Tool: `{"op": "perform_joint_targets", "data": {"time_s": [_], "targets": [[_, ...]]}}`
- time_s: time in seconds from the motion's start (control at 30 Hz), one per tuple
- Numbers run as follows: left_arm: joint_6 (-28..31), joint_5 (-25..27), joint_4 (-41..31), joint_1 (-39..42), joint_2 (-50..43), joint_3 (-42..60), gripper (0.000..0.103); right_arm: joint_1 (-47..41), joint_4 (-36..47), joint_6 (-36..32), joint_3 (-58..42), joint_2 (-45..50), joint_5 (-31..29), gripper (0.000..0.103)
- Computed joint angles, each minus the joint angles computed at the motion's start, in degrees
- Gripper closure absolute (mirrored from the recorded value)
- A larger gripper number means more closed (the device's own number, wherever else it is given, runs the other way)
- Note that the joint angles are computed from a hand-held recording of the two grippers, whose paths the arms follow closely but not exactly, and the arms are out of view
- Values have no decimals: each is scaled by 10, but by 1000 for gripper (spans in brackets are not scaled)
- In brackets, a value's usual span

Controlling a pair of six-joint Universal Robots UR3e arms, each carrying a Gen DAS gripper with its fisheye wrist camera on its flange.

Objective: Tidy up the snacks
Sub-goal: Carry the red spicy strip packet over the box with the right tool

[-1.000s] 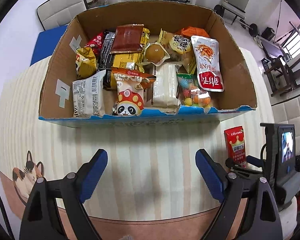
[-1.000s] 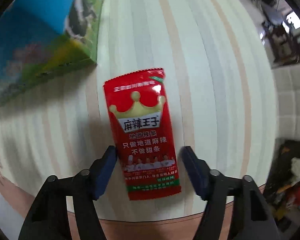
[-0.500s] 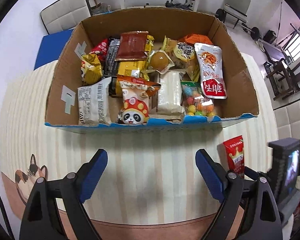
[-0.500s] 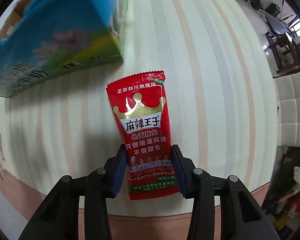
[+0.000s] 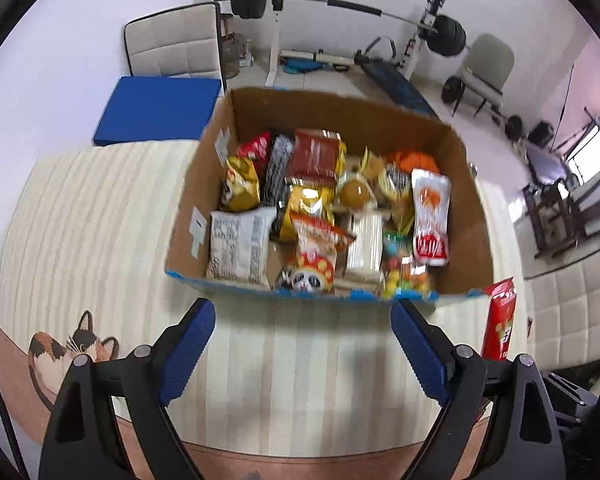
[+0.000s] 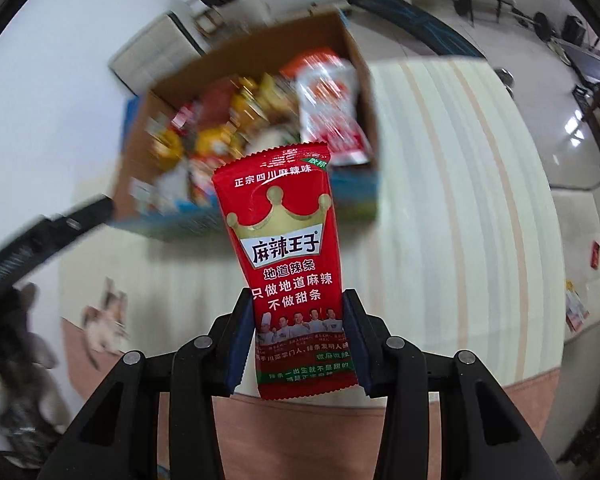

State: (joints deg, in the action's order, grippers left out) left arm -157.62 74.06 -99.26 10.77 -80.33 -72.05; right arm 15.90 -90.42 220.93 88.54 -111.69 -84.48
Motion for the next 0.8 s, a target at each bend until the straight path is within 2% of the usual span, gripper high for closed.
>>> {"op": "perform_joint_targets", "data": {"time_s": [0.17, 0.53, 0.8], "targets": [[-23, 13, 32, -10, -57, 59, 13, -18, -5, -22, -141, 115, 7, 57], [-51, 76, 86, -37, -212, 171, 13, -55, -82, -32, -262, 307, 56, 57], [-65, 102, 78, -55, -318, 280, 13, -96, -58, -47, -345, 410, 57, 57]]}}
